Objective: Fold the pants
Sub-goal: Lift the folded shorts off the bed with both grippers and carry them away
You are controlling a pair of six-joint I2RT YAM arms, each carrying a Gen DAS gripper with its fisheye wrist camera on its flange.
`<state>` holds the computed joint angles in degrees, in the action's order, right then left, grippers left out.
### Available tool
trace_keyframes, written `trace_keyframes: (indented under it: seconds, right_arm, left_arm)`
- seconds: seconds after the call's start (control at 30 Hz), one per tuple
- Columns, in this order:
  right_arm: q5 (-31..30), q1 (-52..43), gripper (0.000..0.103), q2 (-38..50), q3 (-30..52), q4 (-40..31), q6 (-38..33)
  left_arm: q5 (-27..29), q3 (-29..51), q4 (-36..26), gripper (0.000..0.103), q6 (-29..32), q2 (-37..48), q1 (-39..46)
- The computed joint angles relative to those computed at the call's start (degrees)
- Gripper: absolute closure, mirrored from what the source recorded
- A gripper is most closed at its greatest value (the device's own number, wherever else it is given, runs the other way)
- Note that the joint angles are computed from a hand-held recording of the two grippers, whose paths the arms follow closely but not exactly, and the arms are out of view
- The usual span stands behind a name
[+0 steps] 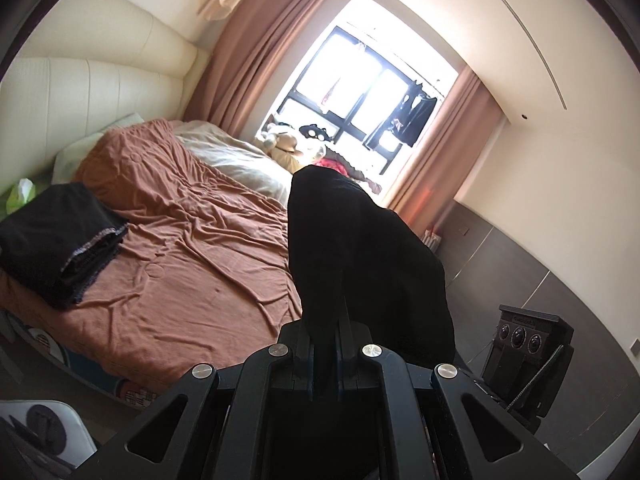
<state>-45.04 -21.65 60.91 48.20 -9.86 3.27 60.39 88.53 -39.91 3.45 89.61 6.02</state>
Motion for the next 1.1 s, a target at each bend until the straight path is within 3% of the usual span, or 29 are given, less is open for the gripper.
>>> trace_keyframes:
  seconds: [0.37,0.6,0.8,0.97,1.1]
  right_arm:
    - [-0.78,6.62,0.078,8.97,7.09,1.63,-1.23]
    - [2.42,10.26,0.078,15.06,11.2,3.37,-1.41]
    - [7.93,13.92,0.078,23.93,17.54,4.66,-1.49]
    - [8.78,14.58,0.078,33.42,24.26,5.95,-1.61]
    - [9.24,15.75,0.078,40.33,27.99,8.67,-2.13]
  left_arm:
    - [4.36,11.99,-10.11,0.096,6.15,6.77,11.43]
    - [4.46,19.37,-10.13,0.096,6.0,13.34,13.59]
    - [3.14,28.26,-9.79,0.096,5.43,22.91,12.91]
    - [4.08,35.37,-8.51,0.096,3.68,30.5,13.84]
    - [3.38,47.23,-12.58,0.096,4.13,39.87,13.83]
